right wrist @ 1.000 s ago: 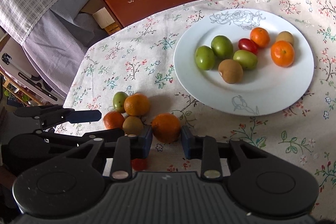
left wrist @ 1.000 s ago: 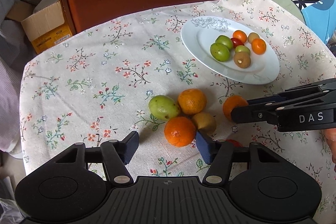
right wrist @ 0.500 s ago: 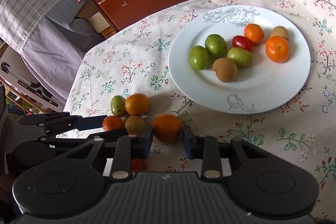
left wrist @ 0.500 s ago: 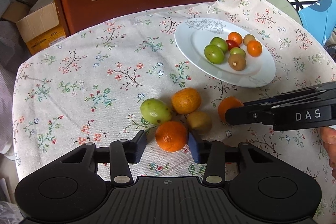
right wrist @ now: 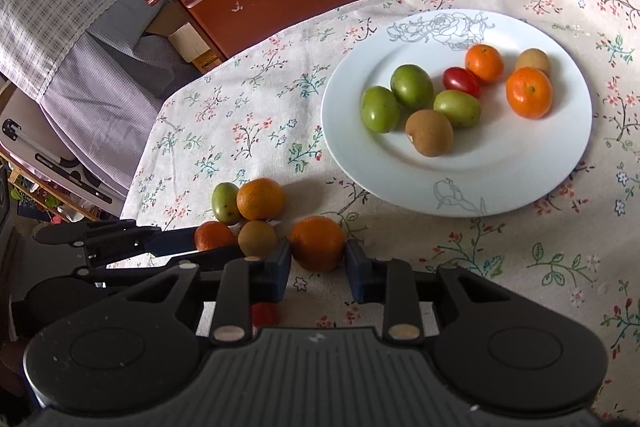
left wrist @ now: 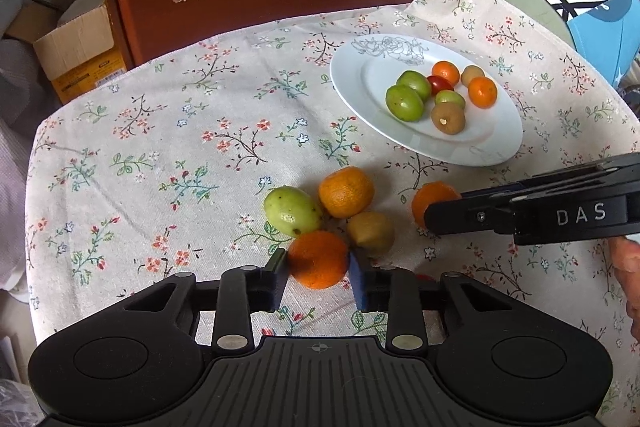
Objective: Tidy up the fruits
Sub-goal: 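Grasp a tangerine with the left gripper while the right grasps another tangerine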
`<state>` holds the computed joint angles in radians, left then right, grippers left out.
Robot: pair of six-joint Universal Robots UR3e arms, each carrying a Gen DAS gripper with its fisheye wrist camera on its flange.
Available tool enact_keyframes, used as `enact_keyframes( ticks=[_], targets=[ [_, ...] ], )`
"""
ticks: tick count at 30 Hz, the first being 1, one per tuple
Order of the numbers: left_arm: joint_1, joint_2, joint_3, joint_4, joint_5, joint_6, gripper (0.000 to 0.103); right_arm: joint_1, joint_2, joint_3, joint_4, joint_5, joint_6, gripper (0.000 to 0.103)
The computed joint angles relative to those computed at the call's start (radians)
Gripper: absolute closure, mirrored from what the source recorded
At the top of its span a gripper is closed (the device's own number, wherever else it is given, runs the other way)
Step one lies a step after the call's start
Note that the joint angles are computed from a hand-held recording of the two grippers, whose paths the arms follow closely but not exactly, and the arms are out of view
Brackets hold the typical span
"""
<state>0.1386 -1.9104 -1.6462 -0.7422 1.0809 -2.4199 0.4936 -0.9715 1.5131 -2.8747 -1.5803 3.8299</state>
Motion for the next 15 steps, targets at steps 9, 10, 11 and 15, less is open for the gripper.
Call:
enact_keyframes(
  ticks=[9, 10, 11, 15],
  targets=[
    [0.017, 0.043, -0.005, -0.009, -0.04, -0.01, 0.073, 0.003, -0.017, -0.001, -0.013, -0.013, -0.014, 0.074],
    [0.02, 0.046, -0.001, -0.009, -0.049, -0.017, 0.073, 0.003, -0.022, 0.003, -0.019, -0.015, -0.013, 0.074],
    [0.021, 0.048, 0.003, -0.007, -0.057, -0.024, 0.073, 0.002, -0.029, 0.009, -0.026, -0.018, -0.013, 0.074],
    [0.018, 0.051, 0.019, 0.01, -0.089, -0.057, 0.073, -0.008, -0.057, 0.026, -0.052, -0.028, -0.012, 0.074]
  ],
)
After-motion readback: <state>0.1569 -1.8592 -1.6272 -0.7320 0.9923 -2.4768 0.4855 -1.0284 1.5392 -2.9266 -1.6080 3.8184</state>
